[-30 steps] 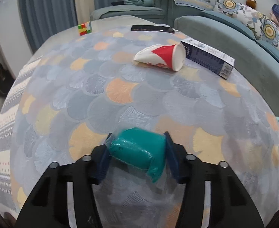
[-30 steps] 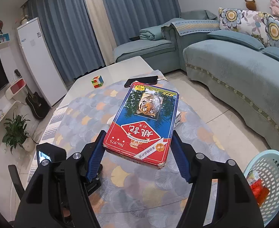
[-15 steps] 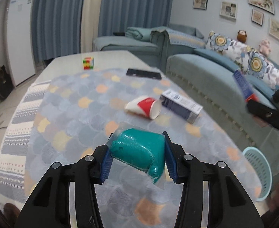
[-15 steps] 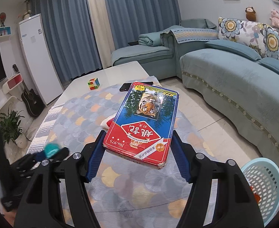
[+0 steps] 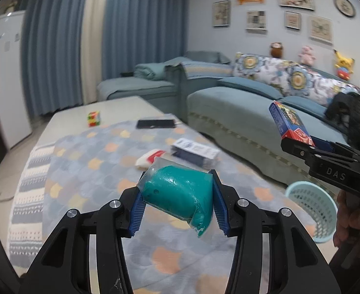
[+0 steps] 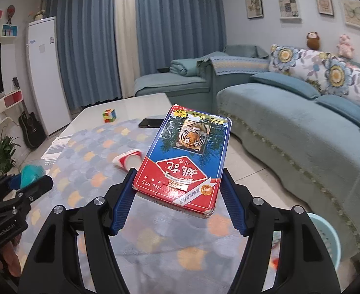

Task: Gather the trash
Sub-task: 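Carry the teal packet and card box to the blue basket and open both grippers, then move both open grippers back toward the table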

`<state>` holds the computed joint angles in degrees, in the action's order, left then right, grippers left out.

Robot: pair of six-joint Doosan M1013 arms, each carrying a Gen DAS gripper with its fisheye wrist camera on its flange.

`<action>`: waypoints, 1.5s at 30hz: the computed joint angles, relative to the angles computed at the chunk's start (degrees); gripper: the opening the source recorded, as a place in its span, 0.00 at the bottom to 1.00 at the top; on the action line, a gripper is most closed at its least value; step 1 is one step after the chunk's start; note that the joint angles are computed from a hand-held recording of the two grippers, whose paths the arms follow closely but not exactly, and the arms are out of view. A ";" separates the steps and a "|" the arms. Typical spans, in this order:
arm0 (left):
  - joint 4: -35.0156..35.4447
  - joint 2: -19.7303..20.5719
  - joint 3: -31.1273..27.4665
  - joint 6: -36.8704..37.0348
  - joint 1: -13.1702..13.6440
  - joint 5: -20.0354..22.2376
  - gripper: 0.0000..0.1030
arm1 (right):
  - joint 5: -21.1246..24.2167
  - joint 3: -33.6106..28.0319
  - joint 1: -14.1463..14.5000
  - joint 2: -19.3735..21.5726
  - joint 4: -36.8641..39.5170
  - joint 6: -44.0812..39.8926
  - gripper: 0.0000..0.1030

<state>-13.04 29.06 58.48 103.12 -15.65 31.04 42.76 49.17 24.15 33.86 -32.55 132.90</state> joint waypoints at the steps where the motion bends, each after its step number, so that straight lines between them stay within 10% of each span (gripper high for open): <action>1: -1.40 -0.28 0.47 1.90 -0.25 -0.21 0.45 | -0.64 1.96 -0.07 -1.19 -1.62 1.51 0.62; 20: -29.13 4.49 -6.16 23.21 -8.27 11.00 0.46 | -2.38 30.12 -9.48 -19.22 -13.63 24.39 0.62; 31: -23.22 13.62 -19.55 13.29 -12.37 24.44 0.62 | 0.94 29.61 -13.33 -17.65 0.47 13.86 0.65; 45: 0.71 10.89 -13.03 -1.46 -10.34 16.83 0.71 | -4.78 30.70 -14.04 -17.97 2.85 18.64 0.72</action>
<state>-12.33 39.96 45.45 101.66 -26.00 47.88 37.99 79.87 10.11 15.89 -29.70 151.53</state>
